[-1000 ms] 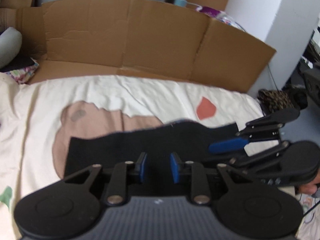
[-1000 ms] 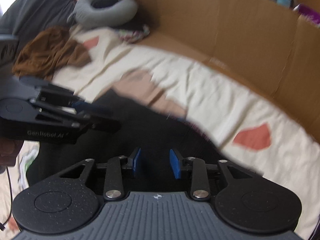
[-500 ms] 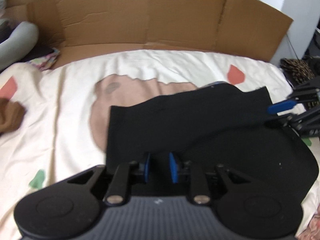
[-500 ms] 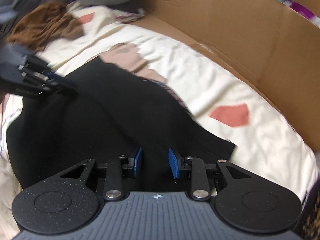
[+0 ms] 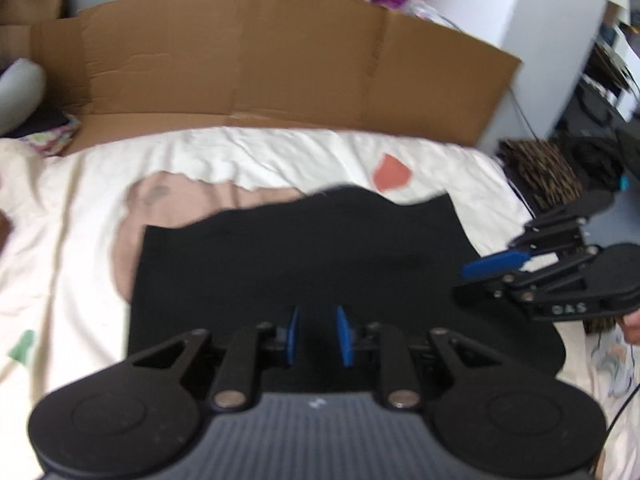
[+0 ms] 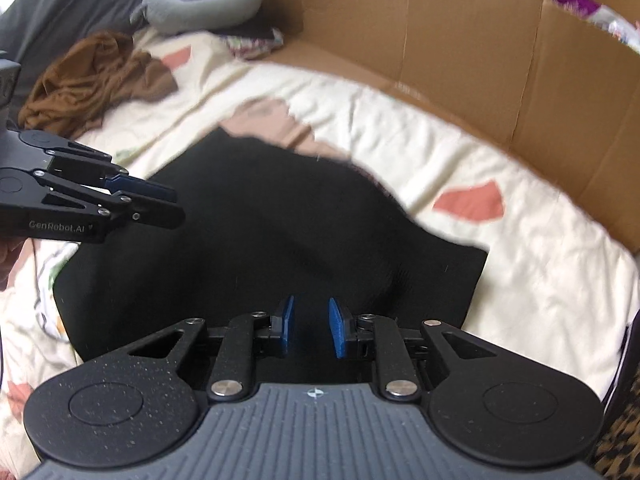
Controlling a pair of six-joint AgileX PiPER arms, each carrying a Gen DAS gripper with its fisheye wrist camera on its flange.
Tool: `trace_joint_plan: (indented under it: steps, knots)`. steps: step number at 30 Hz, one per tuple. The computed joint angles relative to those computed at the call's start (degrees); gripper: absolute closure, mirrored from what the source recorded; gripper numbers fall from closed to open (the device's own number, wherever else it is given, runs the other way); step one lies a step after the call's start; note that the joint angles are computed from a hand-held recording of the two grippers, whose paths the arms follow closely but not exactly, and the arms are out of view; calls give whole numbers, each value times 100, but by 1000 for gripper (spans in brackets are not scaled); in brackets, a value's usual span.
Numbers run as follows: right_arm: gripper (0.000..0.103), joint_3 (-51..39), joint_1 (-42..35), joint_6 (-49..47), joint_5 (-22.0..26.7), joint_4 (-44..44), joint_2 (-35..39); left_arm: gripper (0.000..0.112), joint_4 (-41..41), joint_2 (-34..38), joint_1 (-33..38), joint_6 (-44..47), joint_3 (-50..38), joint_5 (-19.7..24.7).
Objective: Fold clothes
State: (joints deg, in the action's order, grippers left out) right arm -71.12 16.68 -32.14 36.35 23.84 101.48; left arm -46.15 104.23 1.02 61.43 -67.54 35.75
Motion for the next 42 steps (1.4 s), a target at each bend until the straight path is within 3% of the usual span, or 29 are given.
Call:
trace_joint_plan:
  steps: [7,13,20,25,35,42]
  knots:
    - [79,618,-54,-127,-133,-94,-226,90,570,210,102,-372,73,-157]
    - [80,1114,-505,-586,-55,449,-542,90,811,-43,548,-529,395,73]
    - [79,1542,-866,-599,-43,269,-962,91,1002,-432,942,-765,643,357]
    - [78,1606,-1212,-760,158,722,-1285,91,801,-824,991,-720,762,575]
    - [79,1940,-510,-800,178,887,-1437,91,416,-1123,579,-502,1524,500]
    - [80,2269,-406,-387,-32,353,-1392,92,742,-1189,910,-542,1794,291]
